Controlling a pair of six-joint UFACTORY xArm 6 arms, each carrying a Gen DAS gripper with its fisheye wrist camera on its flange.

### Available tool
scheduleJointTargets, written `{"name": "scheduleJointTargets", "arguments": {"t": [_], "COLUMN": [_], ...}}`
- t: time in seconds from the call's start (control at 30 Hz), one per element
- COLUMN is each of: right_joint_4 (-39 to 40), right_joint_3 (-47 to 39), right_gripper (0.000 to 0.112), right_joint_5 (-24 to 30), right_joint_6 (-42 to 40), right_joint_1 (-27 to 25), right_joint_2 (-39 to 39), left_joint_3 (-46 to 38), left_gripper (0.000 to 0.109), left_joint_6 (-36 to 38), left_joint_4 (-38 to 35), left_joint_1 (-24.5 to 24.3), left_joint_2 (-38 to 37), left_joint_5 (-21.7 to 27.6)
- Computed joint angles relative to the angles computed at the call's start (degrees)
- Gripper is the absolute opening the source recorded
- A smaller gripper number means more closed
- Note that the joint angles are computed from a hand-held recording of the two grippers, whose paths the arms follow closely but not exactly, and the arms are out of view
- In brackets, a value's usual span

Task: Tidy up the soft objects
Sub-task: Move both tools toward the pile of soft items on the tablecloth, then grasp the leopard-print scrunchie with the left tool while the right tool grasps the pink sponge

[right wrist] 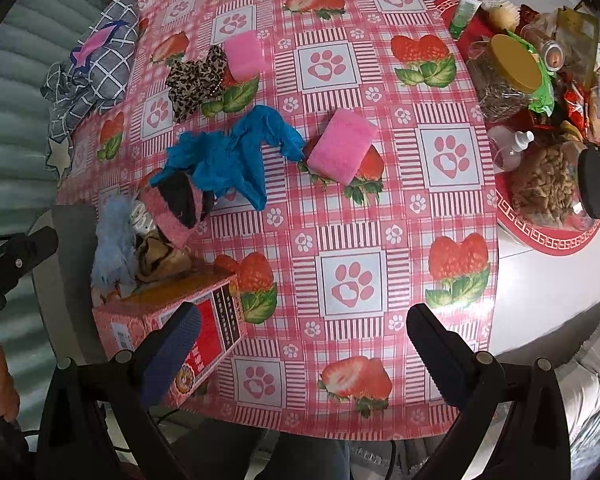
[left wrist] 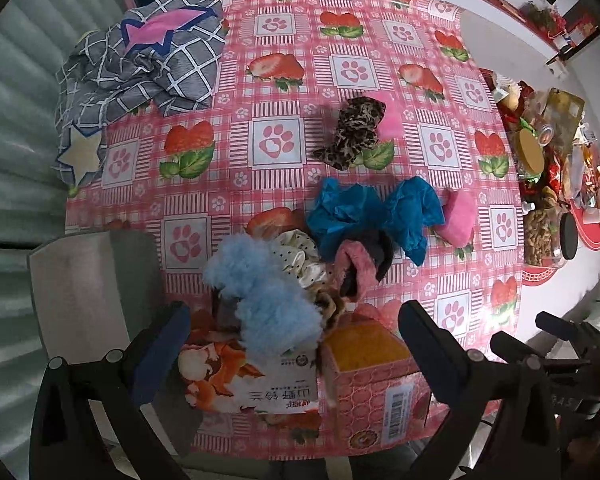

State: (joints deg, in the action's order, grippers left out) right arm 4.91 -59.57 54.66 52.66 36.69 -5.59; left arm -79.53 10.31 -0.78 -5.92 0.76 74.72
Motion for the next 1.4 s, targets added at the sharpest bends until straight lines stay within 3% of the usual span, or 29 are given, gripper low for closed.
{"name": "scheduleJointTargets", "arguments": {"t": [0.5,1.0,1.4], "right_joint_4": [5.2,7.8,5.8], "right_joint_3": [-3.1,-0.9,-2.7], "right_gripper": [0.103,0.103,0.103], "right_joint_5": [0.3,-0.2,-0.5], "right_joint_6": [-7.3,-10.3,-21.6], "right_joint_1": [-3.8,-6.1,-10.1], "right_joint_2": [3.9,3.8,9.6], "left_joint_3": [-5.7,-8.7,-16.5], "left_gripper": [0.103,0.103,0.103], "left_joint_6": [-1.8,-2.0,-0.2], "left_joint_4": [1.5,2.2,4.9], "left_joint_1": [-0.8,-3.8,-7.2], "left_joint_2": [5.5,8.5,18.2], "left_joint_5": [2.1,3.7,1.7]}}
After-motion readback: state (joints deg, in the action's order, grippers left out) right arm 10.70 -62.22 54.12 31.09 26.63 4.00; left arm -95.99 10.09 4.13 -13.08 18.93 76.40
